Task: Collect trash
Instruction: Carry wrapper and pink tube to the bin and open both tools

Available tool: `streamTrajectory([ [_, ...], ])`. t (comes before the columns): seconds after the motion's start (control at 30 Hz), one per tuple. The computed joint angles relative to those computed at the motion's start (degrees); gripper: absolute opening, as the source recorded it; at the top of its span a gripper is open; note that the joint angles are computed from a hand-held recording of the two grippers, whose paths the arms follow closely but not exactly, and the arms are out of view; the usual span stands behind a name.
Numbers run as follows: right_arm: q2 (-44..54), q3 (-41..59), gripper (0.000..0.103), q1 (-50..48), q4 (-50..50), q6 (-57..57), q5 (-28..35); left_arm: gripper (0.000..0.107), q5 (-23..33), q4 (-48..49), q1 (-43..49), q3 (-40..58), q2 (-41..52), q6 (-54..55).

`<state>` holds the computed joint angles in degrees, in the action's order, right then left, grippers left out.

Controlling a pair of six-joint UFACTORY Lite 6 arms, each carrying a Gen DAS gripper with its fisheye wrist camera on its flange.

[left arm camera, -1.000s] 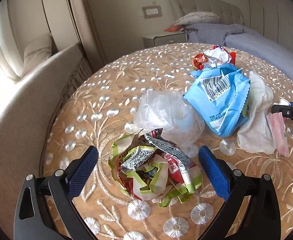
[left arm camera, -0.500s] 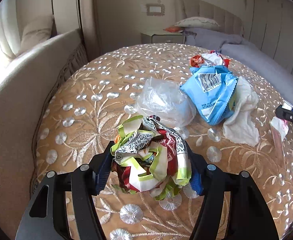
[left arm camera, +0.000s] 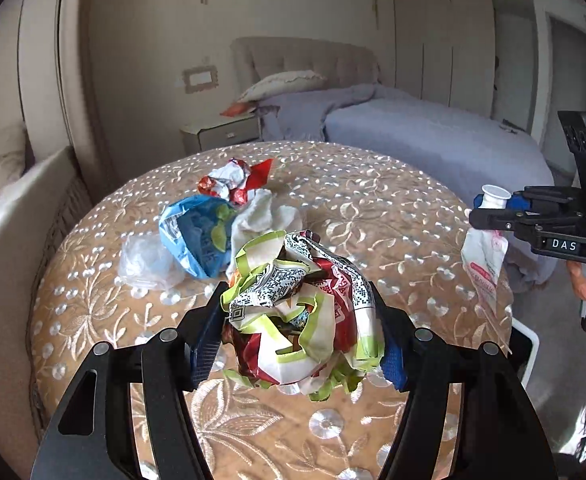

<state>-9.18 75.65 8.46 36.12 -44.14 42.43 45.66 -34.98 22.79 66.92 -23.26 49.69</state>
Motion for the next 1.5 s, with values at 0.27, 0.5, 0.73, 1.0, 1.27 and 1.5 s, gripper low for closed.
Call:
streamTrajectory([
  [0.27,-15.78,-14.01,0.032,-21.32,4.33,-21.13,8.83,0.065,-8.93,27.92,-34.42,-3.4,-1.24,-30.07],
  [0.5,-20.69,-24.06,0.032,-44.82,5.25,-46.77,16.89,0.065,-10.71,48.46,-58.72,0.47,11.12,-51.21],
  [0.73,-10.84,-25.89,0.032,-57.61,5.07,-61.04,15.06,0.065,-13.47,48.57,-69.46,8.2,27.83,-48.91],
  [1.0,1.84,-25.5,0.032,-55.47,3.66,-66.6,6.9,0.065,-14.77,39.2,-71.54,20.42,48.81,-32.51],
  [1.27,17.08,-20.09,0.032,-52.67,1.48,-68.24,1.52,0.065,-10.41,33.28,-70.16,35.5,65.85,-23.16],
  [1.5,27.14,-14.01,0.095,-51.63,-1.03,-69.33,2.02,0.098,-11.82,31.27,-70.12,39.84,71.36,-19.71],
])
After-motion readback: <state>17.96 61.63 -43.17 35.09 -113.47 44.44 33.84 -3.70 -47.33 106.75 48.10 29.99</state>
